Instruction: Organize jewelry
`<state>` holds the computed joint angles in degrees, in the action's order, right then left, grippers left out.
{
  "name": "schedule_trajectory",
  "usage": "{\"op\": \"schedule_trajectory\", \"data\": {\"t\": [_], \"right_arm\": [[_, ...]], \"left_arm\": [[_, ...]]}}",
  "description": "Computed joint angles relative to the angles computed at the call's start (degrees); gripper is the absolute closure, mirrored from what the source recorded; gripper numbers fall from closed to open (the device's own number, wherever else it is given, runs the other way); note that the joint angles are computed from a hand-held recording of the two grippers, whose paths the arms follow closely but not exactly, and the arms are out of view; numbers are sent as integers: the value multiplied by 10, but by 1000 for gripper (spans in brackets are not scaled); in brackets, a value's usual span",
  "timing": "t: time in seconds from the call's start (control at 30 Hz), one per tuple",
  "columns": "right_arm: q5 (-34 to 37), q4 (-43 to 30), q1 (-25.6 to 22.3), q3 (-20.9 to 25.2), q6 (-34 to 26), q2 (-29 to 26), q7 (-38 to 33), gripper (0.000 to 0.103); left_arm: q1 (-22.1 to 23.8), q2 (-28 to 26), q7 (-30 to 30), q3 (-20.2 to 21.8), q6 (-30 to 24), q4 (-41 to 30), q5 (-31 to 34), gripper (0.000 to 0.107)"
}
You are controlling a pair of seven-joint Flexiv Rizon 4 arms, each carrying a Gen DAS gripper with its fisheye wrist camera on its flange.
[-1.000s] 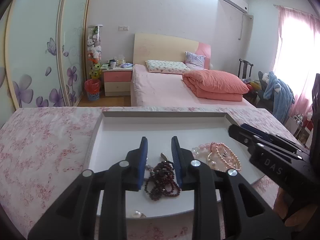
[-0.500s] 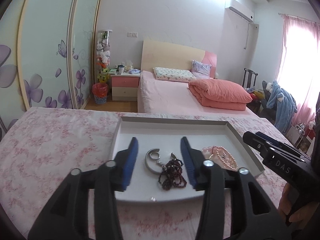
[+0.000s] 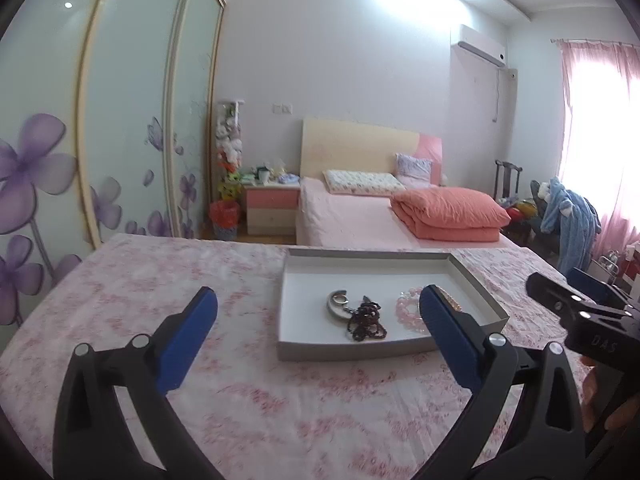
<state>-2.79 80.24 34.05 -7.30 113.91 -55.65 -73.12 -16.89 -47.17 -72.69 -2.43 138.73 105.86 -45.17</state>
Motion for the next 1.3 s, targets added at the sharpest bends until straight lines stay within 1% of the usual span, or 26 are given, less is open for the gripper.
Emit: {"op": "schedule_trajectory", "data": {"t": [0.13, 0.3, 0.4, 0.53, 0.73, 0.83, 0.97, 1.1, 1.3], "right_arm": [[23, 45, 12, -5, 44, 19, -20, 2], [62, 89, 26, -4, 84, 37, -53, 2], [83, 110, 30, -1, 105, 43, -75, 2], [112, 119, 41, -2, 114, 42, -100, 2], [151, 129, 56, -6, 130, 38, -132, 2], [162, 133, 53, 1, 144, 36, -143, 2], [165, 138, 44, 13, 163, 33, -153, 2], [171, 136, 39, 21, 176, 30, -162, 2], [167, 132, 29, 32, 178, 30, -164, 2]], "left_arm": [[-6, 16, -34, -5, 49, 47, 5, 8], [-9, 26, -63, -10, 88, 85, 15, 8], [-16, 29, -71, -13, 109, 101, 12, 8], [-28, 25, -71, -17, 139, 110, -4, 8], [-35, 15, -60, -26, 151, 111, -26, 8], [-37, 10, -58, -30, 154, 111, -28, 8], [-37, 4, -67, -33, 158, 114, -20, 8], [-42, 0, -62, -33, 167, 112, -22, 8], [-42, -4, -54, -36, 167, 106, -20, 8]]}}
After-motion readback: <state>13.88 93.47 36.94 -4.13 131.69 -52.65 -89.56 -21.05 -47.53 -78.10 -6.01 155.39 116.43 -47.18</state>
